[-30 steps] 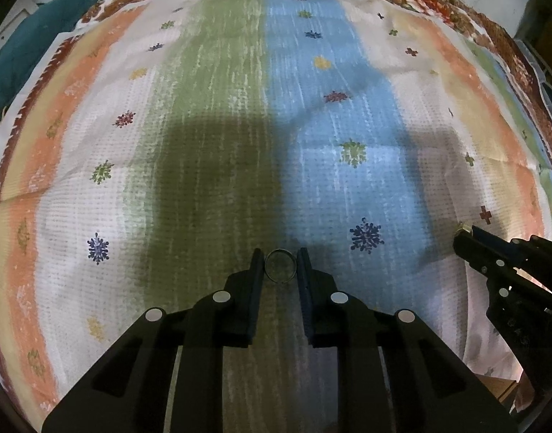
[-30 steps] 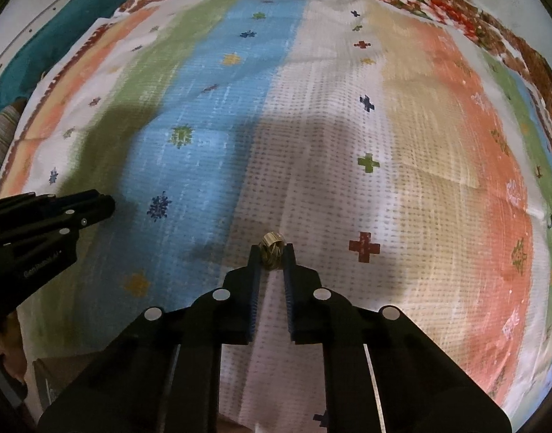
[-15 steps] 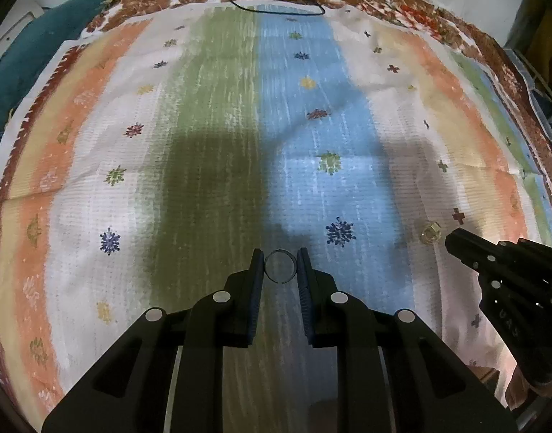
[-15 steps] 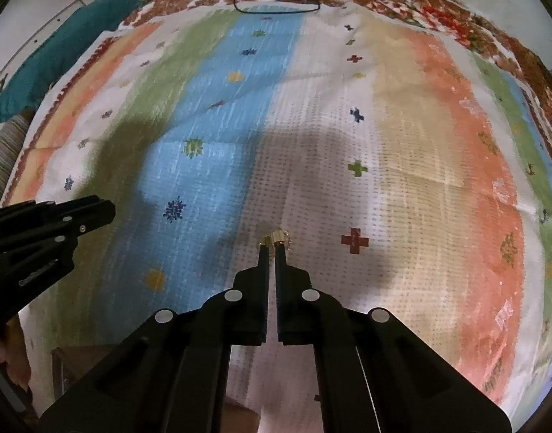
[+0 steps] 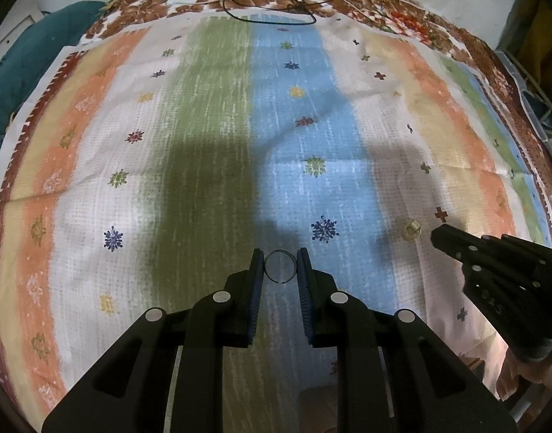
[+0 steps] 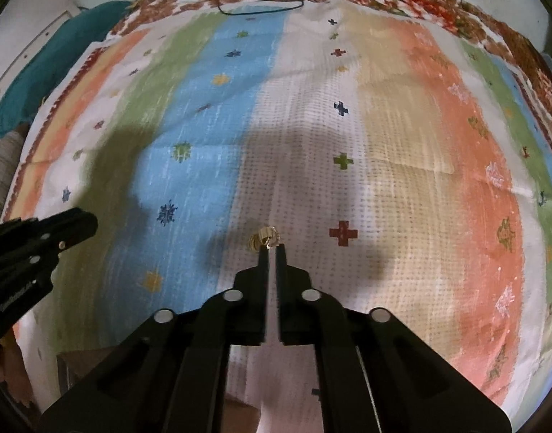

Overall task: Organize jewelry
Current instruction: 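Carry the charm to the tin and open the right tool while the left drops the ring in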

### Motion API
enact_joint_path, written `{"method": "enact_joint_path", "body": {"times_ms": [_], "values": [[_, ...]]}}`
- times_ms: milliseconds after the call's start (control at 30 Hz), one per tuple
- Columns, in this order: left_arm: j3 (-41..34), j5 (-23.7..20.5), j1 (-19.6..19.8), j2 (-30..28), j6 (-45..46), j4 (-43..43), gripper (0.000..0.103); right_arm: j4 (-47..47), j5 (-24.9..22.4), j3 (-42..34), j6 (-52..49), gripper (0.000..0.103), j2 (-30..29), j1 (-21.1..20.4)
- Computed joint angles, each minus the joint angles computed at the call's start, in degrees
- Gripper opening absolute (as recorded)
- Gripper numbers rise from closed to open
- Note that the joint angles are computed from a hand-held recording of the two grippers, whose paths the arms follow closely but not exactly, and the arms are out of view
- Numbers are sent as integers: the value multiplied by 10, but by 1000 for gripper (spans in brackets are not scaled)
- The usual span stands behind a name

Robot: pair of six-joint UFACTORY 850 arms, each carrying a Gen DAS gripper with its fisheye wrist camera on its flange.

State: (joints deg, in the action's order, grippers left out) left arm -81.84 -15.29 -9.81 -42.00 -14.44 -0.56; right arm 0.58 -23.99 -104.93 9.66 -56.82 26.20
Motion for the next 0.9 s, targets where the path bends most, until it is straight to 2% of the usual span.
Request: {"method": "enact_joint_path", "body": {"times_ms": [67,400,600,667,700,733,900], "values": [[-1,-1,0,-1,2,1,18,10,-1,-6,-11,34,-4,-1],[-3,-1,4,-6,14,-6,18,-25,-19,-50,1,34,-38,2],[-7,-3,5,-11,31,-14,18,-9,-12,-52,-13,34,-43,0],[-8,-2,3,-12,31,-12,18,3,-4,-47,-26,31,-42,-1],[-8,-2,3,-12,31,-12,18,4,-2,-46,-27,21,-41,0],[-8,-1,2,-11,31,-11,18,2,-1,-45,-27,18,-41,0],[-6,1,1,-10,28,-7,18,19,2,-42,-42,14,-39,-1]]}}
